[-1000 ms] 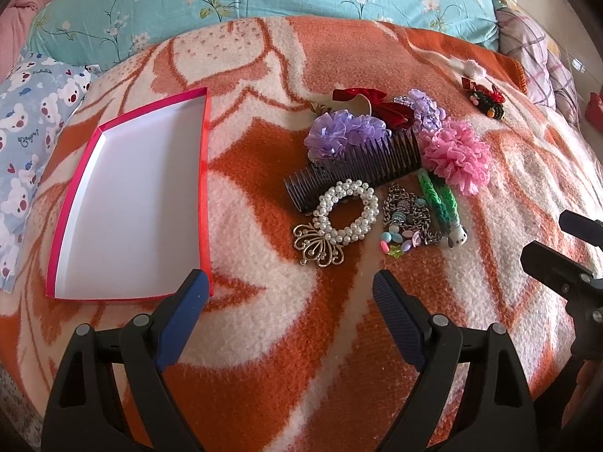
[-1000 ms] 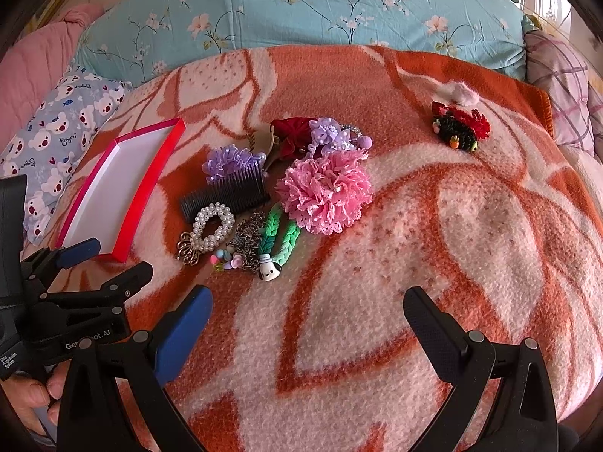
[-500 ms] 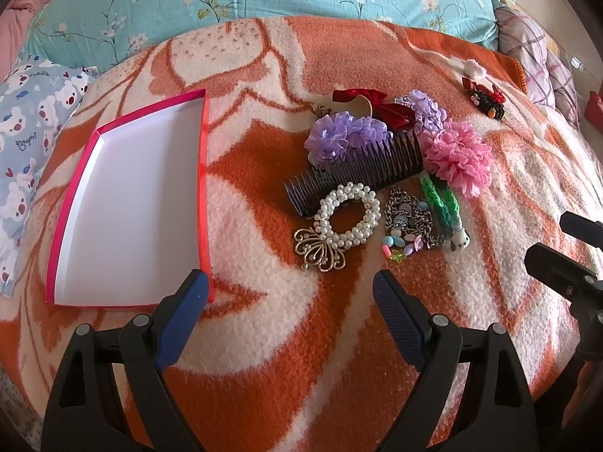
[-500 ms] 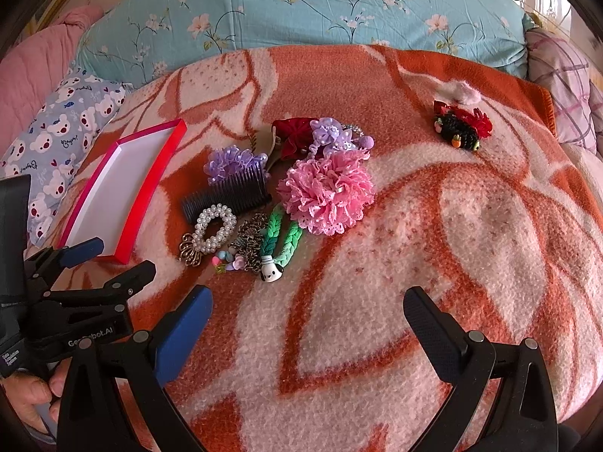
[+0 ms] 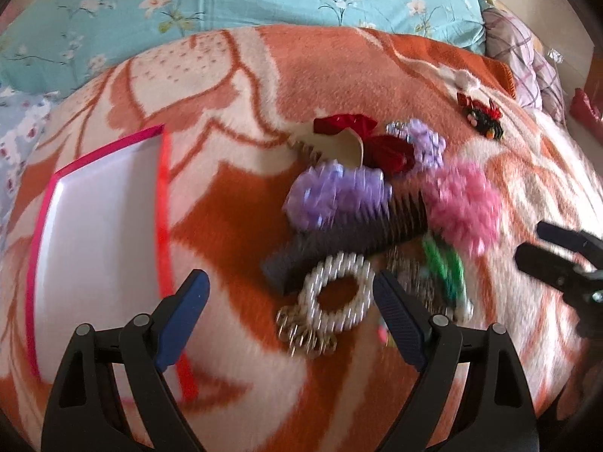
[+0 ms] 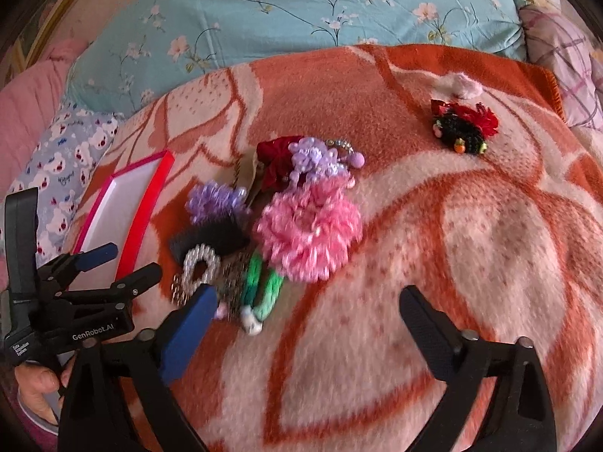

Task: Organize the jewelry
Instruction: 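Grasp the purple flower clip with the left gripper while the right grasps the pink flower clip, then carry both flower clips into the white box and open both grippers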

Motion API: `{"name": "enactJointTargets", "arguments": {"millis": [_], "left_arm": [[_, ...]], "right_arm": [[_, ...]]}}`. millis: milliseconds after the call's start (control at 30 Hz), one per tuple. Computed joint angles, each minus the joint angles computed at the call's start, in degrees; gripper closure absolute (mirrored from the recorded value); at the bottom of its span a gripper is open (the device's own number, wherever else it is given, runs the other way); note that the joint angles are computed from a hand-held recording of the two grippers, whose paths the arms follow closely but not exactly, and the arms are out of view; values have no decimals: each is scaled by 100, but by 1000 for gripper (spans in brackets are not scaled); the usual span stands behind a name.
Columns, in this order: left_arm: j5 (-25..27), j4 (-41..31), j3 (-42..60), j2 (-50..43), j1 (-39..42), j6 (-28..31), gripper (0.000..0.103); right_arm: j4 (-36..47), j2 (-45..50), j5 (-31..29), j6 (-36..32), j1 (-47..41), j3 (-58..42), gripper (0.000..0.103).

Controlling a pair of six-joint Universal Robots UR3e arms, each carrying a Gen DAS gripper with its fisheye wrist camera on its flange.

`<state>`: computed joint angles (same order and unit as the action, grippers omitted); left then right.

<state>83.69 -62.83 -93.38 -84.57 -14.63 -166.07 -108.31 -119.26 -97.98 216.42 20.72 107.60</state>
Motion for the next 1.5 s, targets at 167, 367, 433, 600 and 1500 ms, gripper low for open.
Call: {"name": "enactJointTargets", "arguments": {"millis": [167,367,433,600,1500], "left_arm": [[-339,183,718,-899,48,-206,14],[-719,88,1227,-1596,6,-163,42],[-896,-65,1318,-1703,31,-106,82],[-906,209,1054,-1491,32,-35,100],[-2108,-109,103,544,2768,768,102]], "right_arm": [[-571,-12,879,-317,-837,492,22],[-1145,90,1482,-464,-1319,922,44],[-1279,66,1605,-524,-1410,1034,65],[-1462,-111,1584,-560,-1481,1201,93],[-2930,2358,1476,-104,-30,-996,98]]}}
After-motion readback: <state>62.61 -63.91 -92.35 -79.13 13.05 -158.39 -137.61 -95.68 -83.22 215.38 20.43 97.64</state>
